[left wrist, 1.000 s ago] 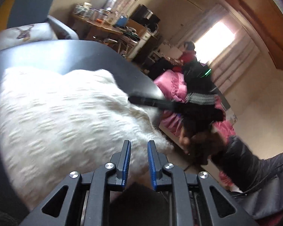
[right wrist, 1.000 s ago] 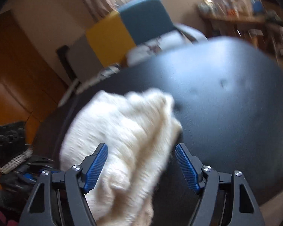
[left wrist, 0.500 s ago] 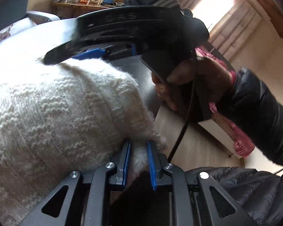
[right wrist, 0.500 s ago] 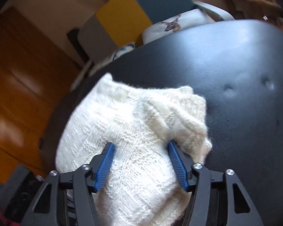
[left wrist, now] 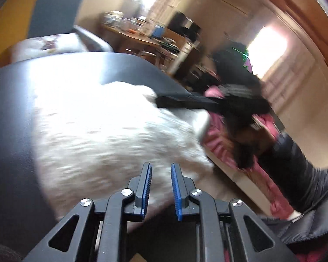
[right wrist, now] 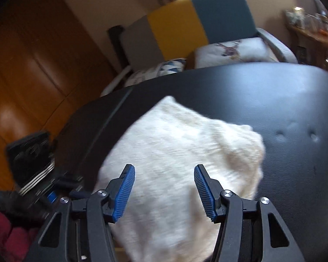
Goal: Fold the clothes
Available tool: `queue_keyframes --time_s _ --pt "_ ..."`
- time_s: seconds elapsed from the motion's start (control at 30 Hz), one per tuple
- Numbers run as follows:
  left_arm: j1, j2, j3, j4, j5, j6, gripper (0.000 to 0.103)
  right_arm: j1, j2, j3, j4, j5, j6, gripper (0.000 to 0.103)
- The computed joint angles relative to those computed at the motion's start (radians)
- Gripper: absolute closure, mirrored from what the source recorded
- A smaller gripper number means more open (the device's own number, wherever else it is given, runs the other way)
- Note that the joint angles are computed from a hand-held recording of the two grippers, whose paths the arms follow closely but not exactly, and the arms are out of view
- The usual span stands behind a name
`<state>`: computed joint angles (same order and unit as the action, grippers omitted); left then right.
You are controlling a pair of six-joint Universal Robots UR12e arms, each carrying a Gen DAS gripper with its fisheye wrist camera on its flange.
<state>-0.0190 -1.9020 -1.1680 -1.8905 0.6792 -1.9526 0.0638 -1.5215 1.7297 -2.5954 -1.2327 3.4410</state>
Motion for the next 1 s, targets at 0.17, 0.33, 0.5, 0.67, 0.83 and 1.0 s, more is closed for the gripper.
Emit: queue_keyframes --time_s 0.17,0.33,0.5,0.67,0.83,1.0 --pt "0.008 -0.011 -0.040 0.087 0.075 -0.079 0.085 0.037 -0.027 0.016 0.096 0.018 -0.068 0.045" --pt "0.017 -0.022 -0.047 0.057 0.081 -0.075 0.086 0.053 -0.053 0.079 0.146 -0.077 -0.024 0.047" --pt "0.041 -0.044 0.038 -0.033 -0.015 -0.065 0.085 0.060 -0.051 0.090 0.105 -0.093 -0.011 0.047" --pt "0.037 -0.166 0.232 -0.008 -0.128 -0.188 0.085 0.057 -0.054 0.095 0.098 -0.076 0.004 0.046" --pt "-0.061 -0.316 0.445 0.037 -0.066 -0.336 0.085 0.058 -0.054 0.090 0.094 -0.073 0.025 0.041" --pt "-0.160 -0.394 0.512 0.102 0.203 -0.372 0.087 0.061 -0.046 0.083 0.094 -0.077 0.029 0.037"
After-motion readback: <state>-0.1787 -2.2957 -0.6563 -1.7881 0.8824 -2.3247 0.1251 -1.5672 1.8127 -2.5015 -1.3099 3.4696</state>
